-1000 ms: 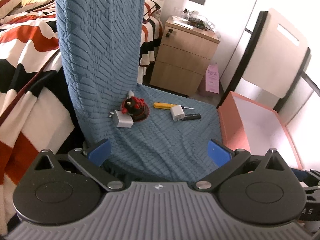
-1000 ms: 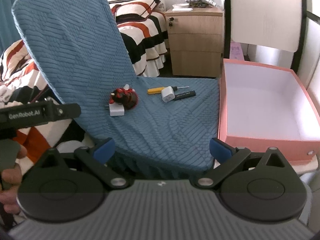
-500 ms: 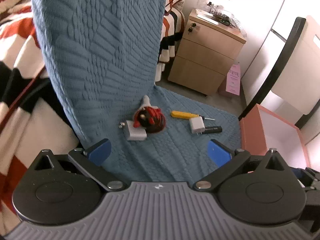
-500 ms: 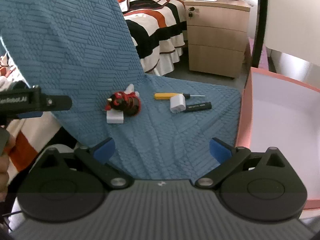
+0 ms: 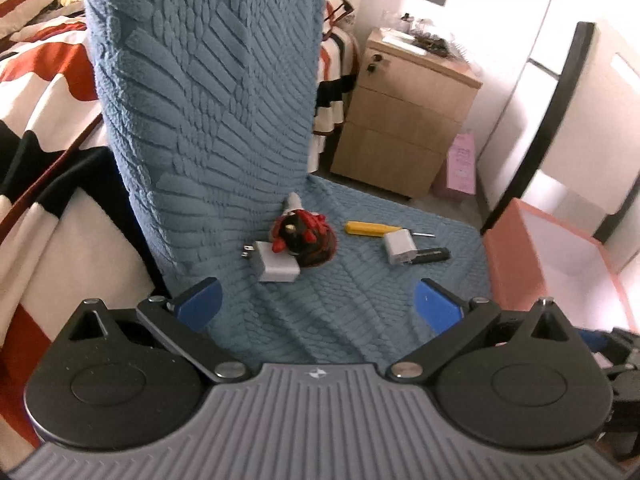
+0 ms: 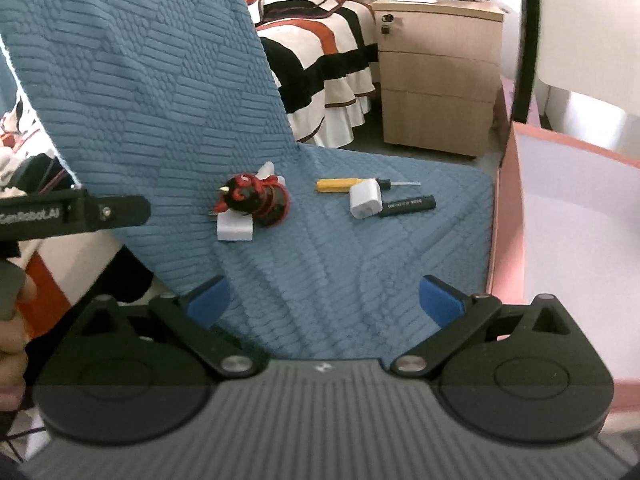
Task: Organize rigid objects
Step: 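Close the left gripper on the red figurine while the right tool lowers over the white charger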
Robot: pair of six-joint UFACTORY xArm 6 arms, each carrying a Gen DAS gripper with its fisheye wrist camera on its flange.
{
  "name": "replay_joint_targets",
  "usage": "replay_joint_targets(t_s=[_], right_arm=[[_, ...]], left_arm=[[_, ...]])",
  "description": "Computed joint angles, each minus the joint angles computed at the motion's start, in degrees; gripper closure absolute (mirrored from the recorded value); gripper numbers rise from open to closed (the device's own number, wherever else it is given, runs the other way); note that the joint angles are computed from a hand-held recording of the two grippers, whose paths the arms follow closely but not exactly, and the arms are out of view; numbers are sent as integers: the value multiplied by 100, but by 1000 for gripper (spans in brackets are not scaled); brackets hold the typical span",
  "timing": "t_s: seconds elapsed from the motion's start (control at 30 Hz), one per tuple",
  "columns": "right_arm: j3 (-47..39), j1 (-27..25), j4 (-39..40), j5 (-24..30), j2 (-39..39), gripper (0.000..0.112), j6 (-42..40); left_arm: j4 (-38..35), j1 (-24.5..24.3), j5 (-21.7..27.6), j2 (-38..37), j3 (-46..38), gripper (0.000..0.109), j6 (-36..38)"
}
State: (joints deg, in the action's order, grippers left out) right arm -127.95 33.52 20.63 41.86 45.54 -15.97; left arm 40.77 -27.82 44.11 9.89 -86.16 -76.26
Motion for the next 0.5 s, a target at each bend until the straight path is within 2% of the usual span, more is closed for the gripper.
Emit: replay_joint_targets(t_s=[0.1, 0.23, 0.33, 0.5], right_arm=[[1006, 16, 333, -459, -621, 10, -380], [1712, -9, 509, -786, -1085, 11, -530], [1772, -28, 479, -797, -1120, 11, -643], [1234, -40, 322, -618, -740, 11, -612]], left_arm=[[137, -74, -85, -94, 131, 6, -170], [153, -163, -164, -82, 138, 6, -230], [262, -249, -45, 20, 13, 6, -195], [325, -185, -71, 219, -116, 6, -241]])
